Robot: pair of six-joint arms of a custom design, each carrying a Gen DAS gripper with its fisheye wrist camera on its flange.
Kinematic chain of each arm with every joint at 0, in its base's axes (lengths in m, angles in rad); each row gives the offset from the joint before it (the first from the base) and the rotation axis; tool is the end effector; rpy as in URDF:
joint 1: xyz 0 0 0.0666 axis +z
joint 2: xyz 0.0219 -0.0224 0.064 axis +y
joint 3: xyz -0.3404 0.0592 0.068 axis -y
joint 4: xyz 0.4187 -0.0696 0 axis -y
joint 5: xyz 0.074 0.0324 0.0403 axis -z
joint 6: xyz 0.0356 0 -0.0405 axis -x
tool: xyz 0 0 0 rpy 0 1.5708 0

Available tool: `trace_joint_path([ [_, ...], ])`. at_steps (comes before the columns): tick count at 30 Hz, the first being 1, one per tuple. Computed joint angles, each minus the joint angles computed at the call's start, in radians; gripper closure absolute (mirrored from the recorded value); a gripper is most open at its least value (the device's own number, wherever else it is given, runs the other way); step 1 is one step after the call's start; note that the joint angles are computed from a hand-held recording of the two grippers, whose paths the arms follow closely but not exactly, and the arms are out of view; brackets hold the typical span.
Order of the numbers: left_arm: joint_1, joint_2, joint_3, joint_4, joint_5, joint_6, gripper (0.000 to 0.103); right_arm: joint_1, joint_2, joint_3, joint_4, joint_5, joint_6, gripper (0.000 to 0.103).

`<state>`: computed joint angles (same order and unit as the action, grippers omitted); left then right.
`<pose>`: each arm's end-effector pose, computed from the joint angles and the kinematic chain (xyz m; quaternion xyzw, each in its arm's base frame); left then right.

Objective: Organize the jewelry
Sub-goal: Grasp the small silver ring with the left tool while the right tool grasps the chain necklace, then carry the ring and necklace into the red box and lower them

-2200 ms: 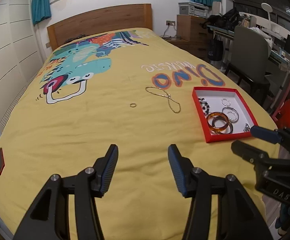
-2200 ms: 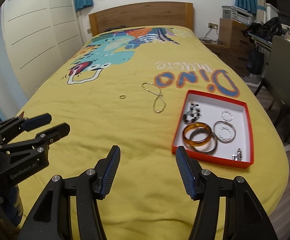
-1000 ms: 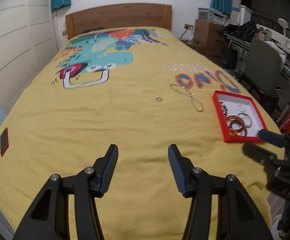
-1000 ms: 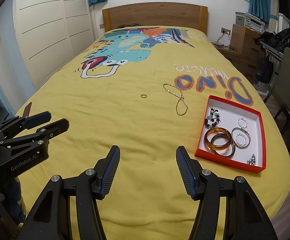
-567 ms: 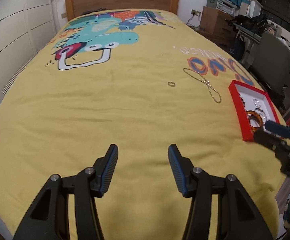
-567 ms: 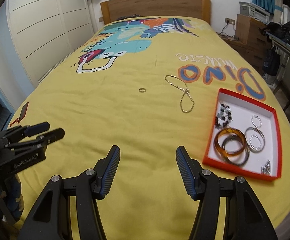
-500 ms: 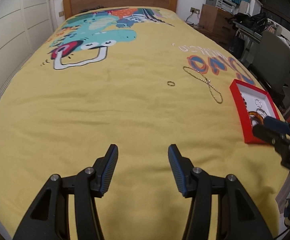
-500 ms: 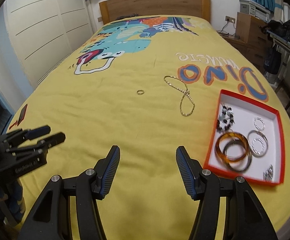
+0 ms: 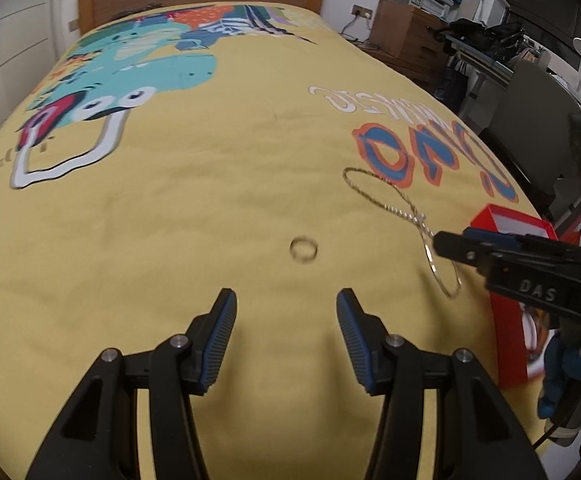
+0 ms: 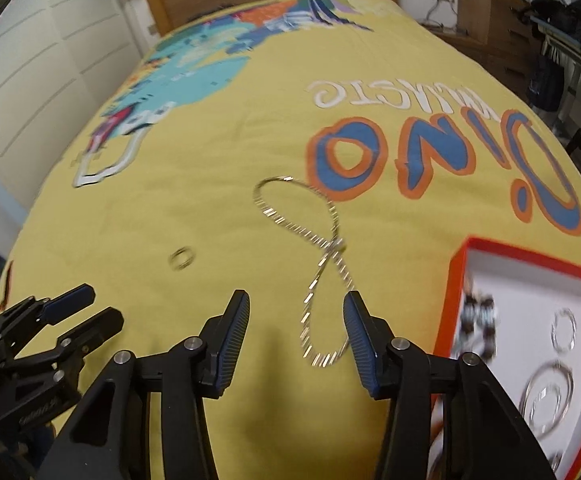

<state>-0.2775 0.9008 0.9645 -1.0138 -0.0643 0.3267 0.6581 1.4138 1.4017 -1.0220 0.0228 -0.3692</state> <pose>0.3325 -0.0928 0.3771 -0.0332 0.9512 -0.0616 0.3005 0.4045 0.3112 0.3781 -0.1358 0.9545 0.1207 0.2363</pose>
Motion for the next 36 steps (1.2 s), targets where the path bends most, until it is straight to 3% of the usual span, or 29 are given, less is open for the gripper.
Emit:
trace_joint_path([
  [8,0.016,0.164,0.046,0.066,0.008,-0.047,0.053,-0.045,0.152,0.103,-0.045,-0.031,-0.001,0.058],
  [12,0.018,0.183,0.043,0.096,-0.001,-0.061,0.054,-0.047,0.183,0.126,-0.053,-0.028,0.000,0.062],
  [14,0.017,0.182,0.036,0.105,-0.008,-0.067,0.060,-0.043,0.190,0.130,-0.054,-0.025,0.006,0.066],
  [19,0.005,0.163,0.015,0.120,-0.034,-0.082,0.084,-0.030,0.201,0.129,-0.052,-0.026,0.026,0.089],
  [22,-0.002,0.152,0.017,0.103,-0.049,-0.093,0.084,-0.019,0.195,0.122,-0.042,-0.026,0.031,0.097],
  [36,-0.011,-0.050,-0.032,-0.014,-0.084,-0.058,0.084,0.035,-0.001,-0.024,0.100,-0.053,-0.043,0.098],
])
